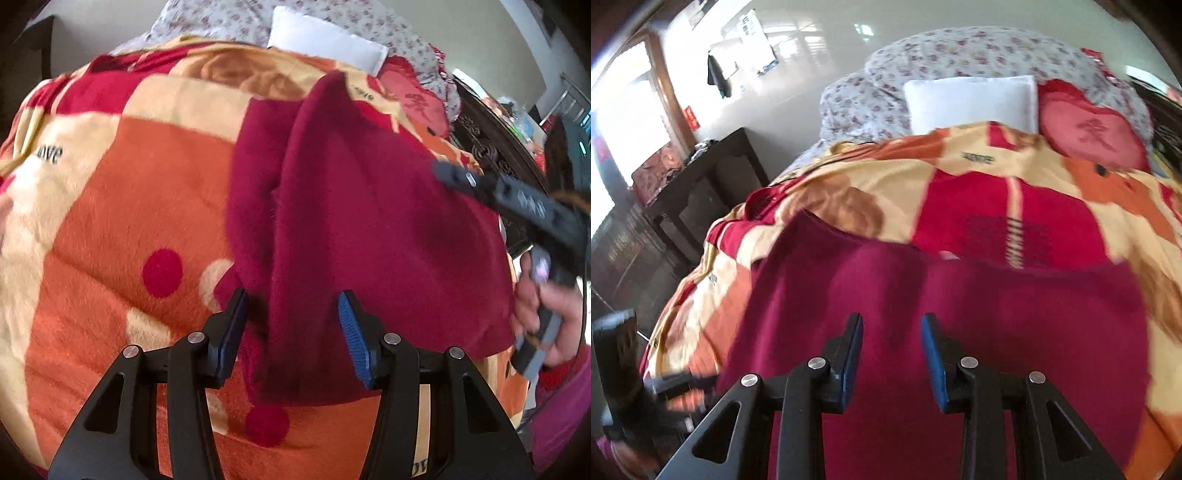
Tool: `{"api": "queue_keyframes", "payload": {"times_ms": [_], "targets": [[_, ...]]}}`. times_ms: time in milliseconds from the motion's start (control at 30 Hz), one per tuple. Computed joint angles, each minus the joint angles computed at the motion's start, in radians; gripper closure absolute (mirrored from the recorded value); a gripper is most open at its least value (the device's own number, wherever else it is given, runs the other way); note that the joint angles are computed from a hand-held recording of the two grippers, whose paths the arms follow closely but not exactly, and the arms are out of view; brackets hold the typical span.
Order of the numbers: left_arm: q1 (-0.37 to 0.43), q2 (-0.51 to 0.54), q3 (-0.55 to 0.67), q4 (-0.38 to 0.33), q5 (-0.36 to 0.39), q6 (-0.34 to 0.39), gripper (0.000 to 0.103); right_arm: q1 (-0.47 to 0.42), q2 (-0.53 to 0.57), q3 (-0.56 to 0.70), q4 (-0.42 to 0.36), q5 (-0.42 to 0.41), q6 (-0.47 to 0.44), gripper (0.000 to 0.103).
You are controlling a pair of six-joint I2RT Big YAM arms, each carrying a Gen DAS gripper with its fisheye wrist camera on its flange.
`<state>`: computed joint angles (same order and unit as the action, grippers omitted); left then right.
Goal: Fold small clothes
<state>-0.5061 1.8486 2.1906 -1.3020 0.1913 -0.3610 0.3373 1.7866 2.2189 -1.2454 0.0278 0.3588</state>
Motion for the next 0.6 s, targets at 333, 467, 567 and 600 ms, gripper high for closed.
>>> {"api": "queue_keyframes", "payload": {"times_ms": [333, 467, 567, 600], "targets": [[0.001, 0.004, -0.008, 0.019, -0.015, 0.012, 0.053, -0.028, 0.276, 0.352, -0.132, -0.033, 0.045, 0.067], [-0.002, -0.001, -0.017, 0.026, -0.023, 0.015, 0.053, -0.023, 0.33, 0.479, -0.221, -0.016, 0.051, 0.067], [-0.003, -0.005, -0.025, 0.032, -0.026, 0.016, 0.053, -0.003, 0.248, 0.383, -0.151, 0.007, 0.032, 0.067], [-0.004, -0.006, -0.026, 0.032, -0.027, 0.015, 0.053, 0.005, 0.223, 0.357, -0.129, 0.006, 0.028, 0.067]]}}
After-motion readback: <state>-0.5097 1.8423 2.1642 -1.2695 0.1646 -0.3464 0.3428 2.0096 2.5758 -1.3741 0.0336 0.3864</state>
